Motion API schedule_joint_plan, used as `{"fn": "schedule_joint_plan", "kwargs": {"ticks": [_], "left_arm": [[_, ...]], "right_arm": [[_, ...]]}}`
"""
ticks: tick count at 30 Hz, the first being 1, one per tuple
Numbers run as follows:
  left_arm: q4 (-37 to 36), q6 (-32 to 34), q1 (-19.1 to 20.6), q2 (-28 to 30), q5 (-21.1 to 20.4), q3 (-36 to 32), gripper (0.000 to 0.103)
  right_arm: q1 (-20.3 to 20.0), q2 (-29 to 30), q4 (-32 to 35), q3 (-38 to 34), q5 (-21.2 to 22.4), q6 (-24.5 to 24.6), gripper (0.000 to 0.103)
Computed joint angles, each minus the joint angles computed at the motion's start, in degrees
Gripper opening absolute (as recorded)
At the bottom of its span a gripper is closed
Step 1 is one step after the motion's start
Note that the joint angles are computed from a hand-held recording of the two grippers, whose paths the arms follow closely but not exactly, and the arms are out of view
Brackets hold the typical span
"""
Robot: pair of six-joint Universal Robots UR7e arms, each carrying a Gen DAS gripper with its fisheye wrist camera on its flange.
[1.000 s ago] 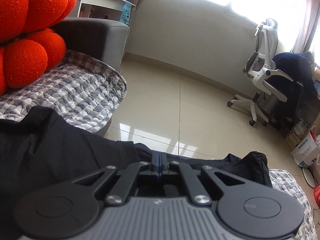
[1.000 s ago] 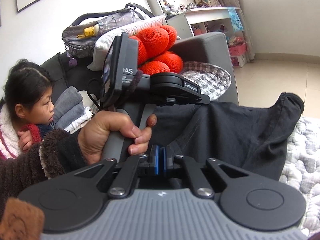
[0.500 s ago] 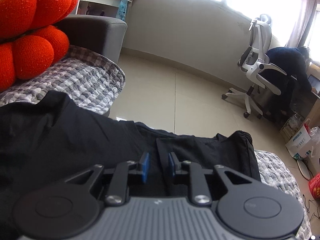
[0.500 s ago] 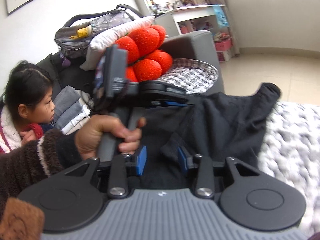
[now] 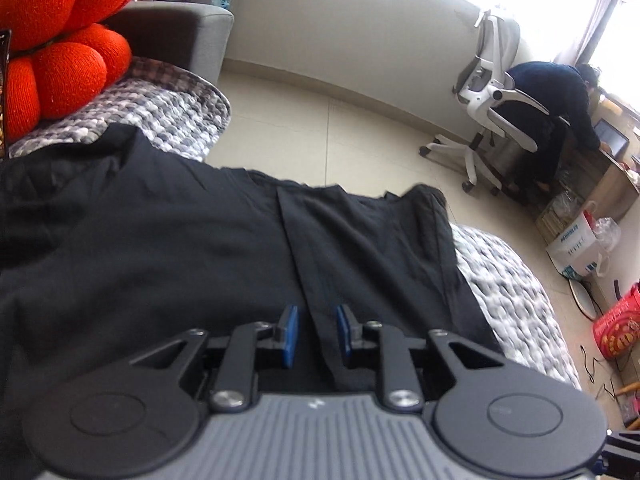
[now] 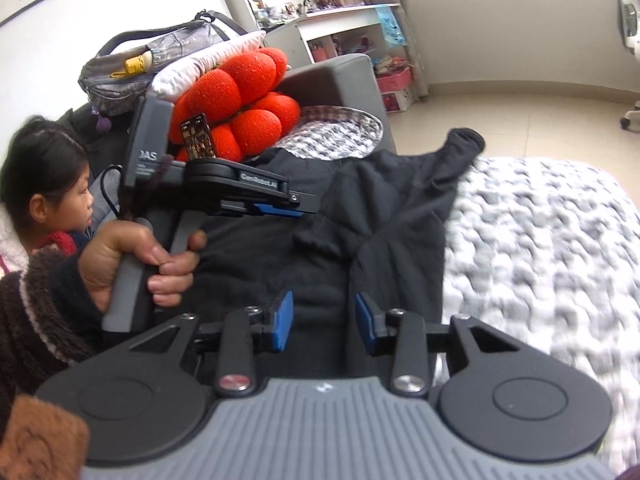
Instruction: Fold clothes
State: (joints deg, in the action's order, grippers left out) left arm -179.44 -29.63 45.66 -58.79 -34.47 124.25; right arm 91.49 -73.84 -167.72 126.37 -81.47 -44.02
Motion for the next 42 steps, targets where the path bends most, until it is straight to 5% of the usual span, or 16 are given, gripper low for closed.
{"fn": "schedule_joint_plan", "kwargs": {"ticks": [19,34,42], "left_arm": [[-0.93,-13.54,-6.25,-0.89,-8.51,6.92,0.021],[-9.53,-12.84,-5.88,6.16,-19.77,4.98,0.021],[-10.75,-14.42,-7.11,7.44,-18.30,5.32,0.021]], "right_arm": [[-6.67,-17.16,-2.23,16.40,-1.43,-2.20,0.039],[-12.21,-28.86,-5.68,26.24,-0.01,-7.21,0.038],[-14.53,-33.72,-7.54,29.36,-0.60,-7.71,0.038]]}}
